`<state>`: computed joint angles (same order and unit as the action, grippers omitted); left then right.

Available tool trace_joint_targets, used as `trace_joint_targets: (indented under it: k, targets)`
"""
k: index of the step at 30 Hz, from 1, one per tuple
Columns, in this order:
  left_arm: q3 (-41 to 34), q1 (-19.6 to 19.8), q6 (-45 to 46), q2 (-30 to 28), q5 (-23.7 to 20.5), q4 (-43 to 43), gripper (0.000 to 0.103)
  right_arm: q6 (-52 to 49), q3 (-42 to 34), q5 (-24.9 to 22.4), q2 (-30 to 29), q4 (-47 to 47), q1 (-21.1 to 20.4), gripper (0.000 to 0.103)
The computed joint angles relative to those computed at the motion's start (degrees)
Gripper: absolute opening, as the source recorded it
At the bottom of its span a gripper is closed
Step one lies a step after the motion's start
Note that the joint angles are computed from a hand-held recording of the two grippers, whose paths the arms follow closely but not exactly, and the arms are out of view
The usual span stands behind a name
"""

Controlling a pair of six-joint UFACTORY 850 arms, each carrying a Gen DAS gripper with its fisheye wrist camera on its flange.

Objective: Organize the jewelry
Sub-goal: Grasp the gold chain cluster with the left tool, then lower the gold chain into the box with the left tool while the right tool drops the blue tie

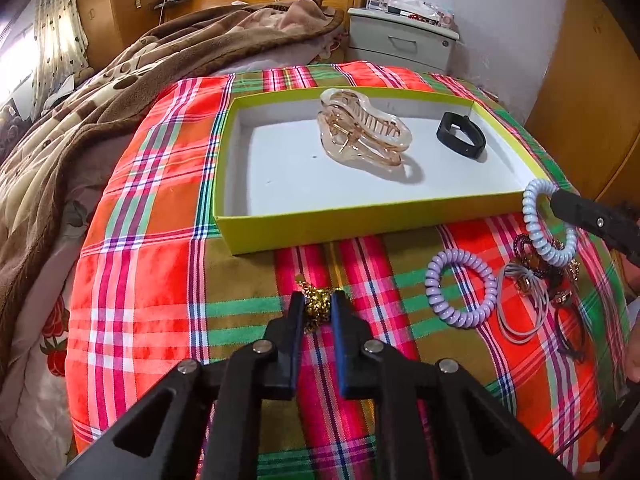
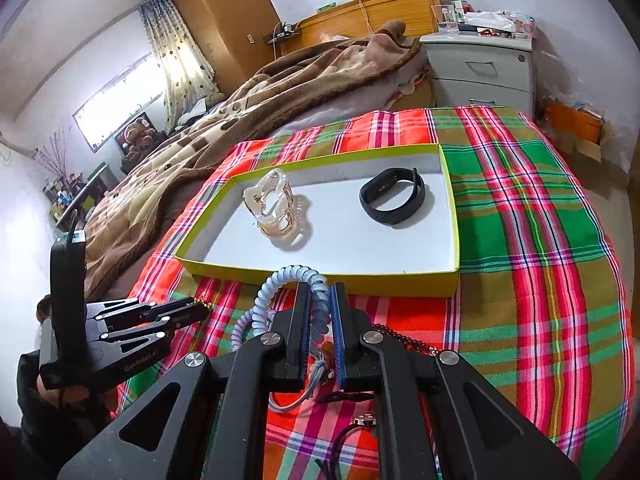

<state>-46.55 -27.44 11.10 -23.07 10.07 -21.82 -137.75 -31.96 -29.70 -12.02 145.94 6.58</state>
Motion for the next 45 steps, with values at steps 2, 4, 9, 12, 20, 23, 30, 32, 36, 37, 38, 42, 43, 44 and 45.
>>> trace_joint_targets:
  k: [2, 4, 9, 12, 20, 23, 30, 32, 36, 37, 38, 42, 43, 44, 45]
  targets:
    - [0.37, 0.32, -6.17, 0.45, 0.12, 6.03, 0.013, -0.24, 0.08, -0.16, 0.04, 0.21, 0.01, 0.01]
    - [0.65, 0.4, -7.96, 0.86, 0.55, 7.72, 0.013, -0.36, 0.09, 0.06, 0.24, 0.38, 0.11, 0.01]
    - [1.56, 0.95, -17.36, 2.22, 1.3, 16.74, 0.013, -0.94, 0.53, 0.1, 1.1, 1.28, 0.49, 0.01]
    - [2.14, 1.35, -23.07, 3.37, 1.69, 22.51, 0.013, -1.17, 0.62, 0.3, 1.68, 1.65, 0.51, 0.01]
    - [2.37, 2.67, -35.19, 6.28, 3.06, 35.23, 0.013, -2.13, -0.22, 1.63, 2.95, 2.72, 0.43, 0.01]
    - [1.19, 3.06, -33.03, 6.77, 2.94, 33.54, 0.013, -3.31, -1.26, 2.72, 3.01, 4.13, 0.39, 0.01]
    - [-2.49, 4.21, -38.92, 5.82, 3.03, 40.96, 0.013, -4.72, -5.98, 5.77, 0.77, 5.72, 0.32, 0.01]
    - [-3.95, 4.78, -43.89, 4.92, 3.07, 46.29, 0.013, -3.07, -7.86, 6.56, -0.52, 4.18, 0.01, 0.01]
    - [-7.21, 5.78, -51.19, 2.35, 2.27, 53.07, 0.013, -1.89, -12.17, 9.06, -3.93, 3.32, -0.25, 0.01]
    - [-7.65, 5.87, -50.87, 1.92, 2.14, 52.95, 0.013, -1.45, -12.97, 9.55, -4.6, 2.91, -0.31, 0.01]
    - [-8.27, 5.92, -49.49, 1.29, 2.09, 51.78, 0.013, -0.32, -14.23, 10.05, -5.67, 1.68, -0.54, 0.01]
    - [-10.64, 5.99, -48.96, -1.41, 1.39, 51.19, 0.013, 5.95, -19.1, 12.14, -10.07, -4.85, -0.63, 0.01]
    - [-11.4, 5.9, -48.17, -2.31, 0.95, 50.46, 0.013, 6.81, -20.45, 13.04, -11.26, -5.74, -0.43, 0.01]
    - [-12.07, 5.89, -48.22, -3.13, 0.66, 50.69, 0.013, 8.47, -21.71, 13.55, -12.39, -7.67, -0.3, 0.01]
    - [-12.69, 5.89, -49.24, -3.93, 0.31, 51.56, 0.013, 10.36, -22.57, 13.78, -13.19, -9.77, -0.27, 0.01]
